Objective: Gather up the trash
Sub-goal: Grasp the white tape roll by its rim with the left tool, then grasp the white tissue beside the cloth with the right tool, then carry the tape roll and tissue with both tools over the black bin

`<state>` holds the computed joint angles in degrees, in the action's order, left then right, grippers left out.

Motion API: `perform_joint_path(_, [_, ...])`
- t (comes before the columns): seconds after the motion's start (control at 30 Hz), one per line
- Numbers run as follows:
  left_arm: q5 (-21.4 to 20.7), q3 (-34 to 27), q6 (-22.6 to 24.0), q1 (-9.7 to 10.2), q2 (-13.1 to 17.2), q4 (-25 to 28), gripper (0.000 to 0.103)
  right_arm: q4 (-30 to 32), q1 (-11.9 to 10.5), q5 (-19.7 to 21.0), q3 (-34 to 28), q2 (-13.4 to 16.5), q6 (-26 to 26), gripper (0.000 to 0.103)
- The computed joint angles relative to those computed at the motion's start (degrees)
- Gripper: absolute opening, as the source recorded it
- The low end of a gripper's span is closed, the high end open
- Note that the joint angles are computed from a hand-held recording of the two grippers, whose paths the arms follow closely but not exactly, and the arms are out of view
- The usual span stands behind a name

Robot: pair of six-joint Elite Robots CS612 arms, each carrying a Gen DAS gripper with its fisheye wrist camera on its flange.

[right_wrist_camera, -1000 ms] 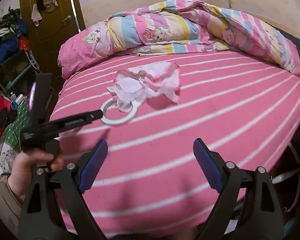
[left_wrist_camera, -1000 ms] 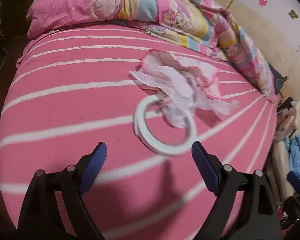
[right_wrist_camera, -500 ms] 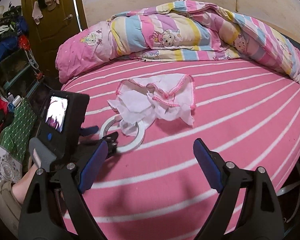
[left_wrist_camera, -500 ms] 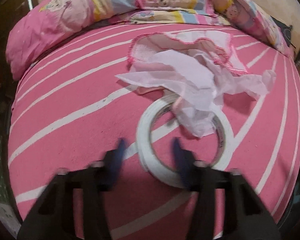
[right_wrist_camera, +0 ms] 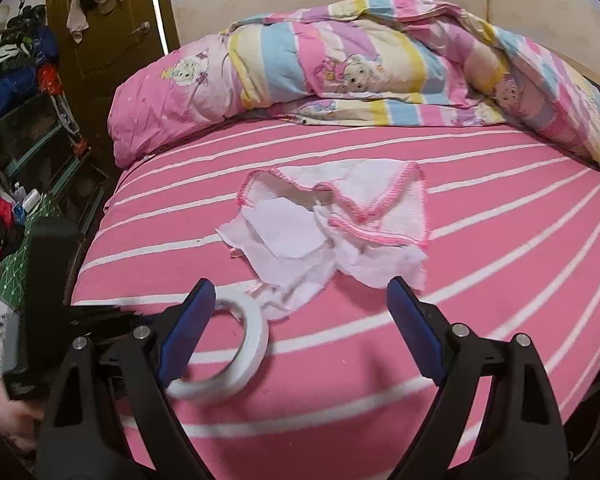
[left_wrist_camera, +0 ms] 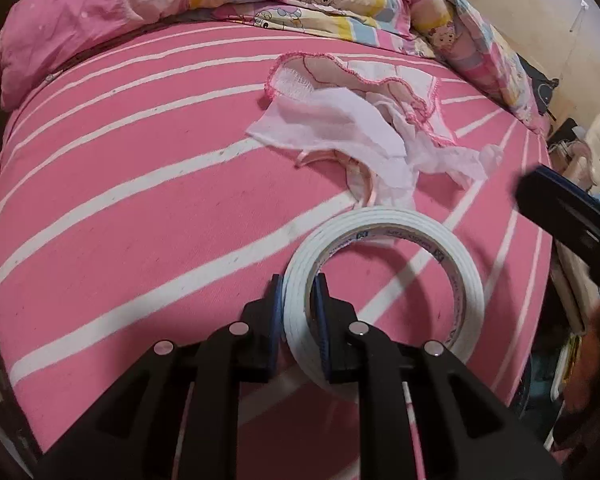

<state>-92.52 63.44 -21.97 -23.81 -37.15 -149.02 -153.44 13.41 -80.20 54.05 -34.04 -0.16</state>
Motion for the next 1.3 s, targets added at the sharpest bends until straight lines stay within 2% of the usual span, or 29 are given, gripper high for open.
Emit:
perform_joint_path(0.1, [-1.1,1.5,-0.6,0.58,-0.7,-1.0,0.015,1.2,0.3,0.6,-2.6,1.6,-1.4,0.085])
perform_joint_path(0.2, [-2.7,2.4,-2.1,1.41,-1.2,-1.8,0.015,4.1,1.0,0.8,-7.7,4.4,-4.1,0.079])
perform_joint_path(0.37, [-2.4,4.0,-3.5,2.28,-2.0,-3.1,0.015,9.7,2.1,-0.3,-18.5,10.4,-9.5,0.077])
perform_joint_path(0.43, [-2.8,4.4,-3.9,2.61,-2.2,-3.4,0.015,13.9,2.5,-1.1,-23.9,13.2,-10.5,0.072])
perform_joint_path(0.63, [-2.8,5.1,-3.9,2.74,-2.5,-3.9,0.015,22.0,3.0,-5.5,-34.4,18.8,-9.9,0.052])
perform_joint_path(0.67, [-2.7,5.2,-3.9,2.73,-2.5,-4.0,0.015,23.3,3.1,-6.0,-36.2,19.7,-9.7,0.043])
perform_joint_path(0.7, [-2.9,5.1,-4.0,2.82,-2.4,-4.0,0.015,23.9,3.1,-6.3,-36.9,20.1,-9.3,0.027])
perform_joint_path(0.73, [-3.1,4.8,-4.1,2.88,-2.2,-3.9,0.015,23.9,3.0,-6.9,-36.8,20.1,-8.7,0.021])
perform_joint_path(0.8, [-3.2,4.7,-4.4,2.88,-2.2,-3.9,0.015,23.6,2.9,-7.0,-36.0,19.7,-7.8,0.003])
perform_joint_path(0.9, [-3.1,4.6,-4.7,2.9,-2.2,-4.2,0.015,20.7,2.4,-5.8,-31.5,17.3,-6.7,0.002])
perform_joint_path(1.03, [-3.1,5.1,-5.6,2.94,-2.4,-5.7,0.015,13.5,1.6,-2.5,-22.8,12.7,-5.0,0.002])
perform_joint_path(1.3, [-3.2,4.8,-6.5,2.8,-2.4,-7.4,0.015,5.9,0.0,5.3,-14.0,7.1,0.6,0.002])
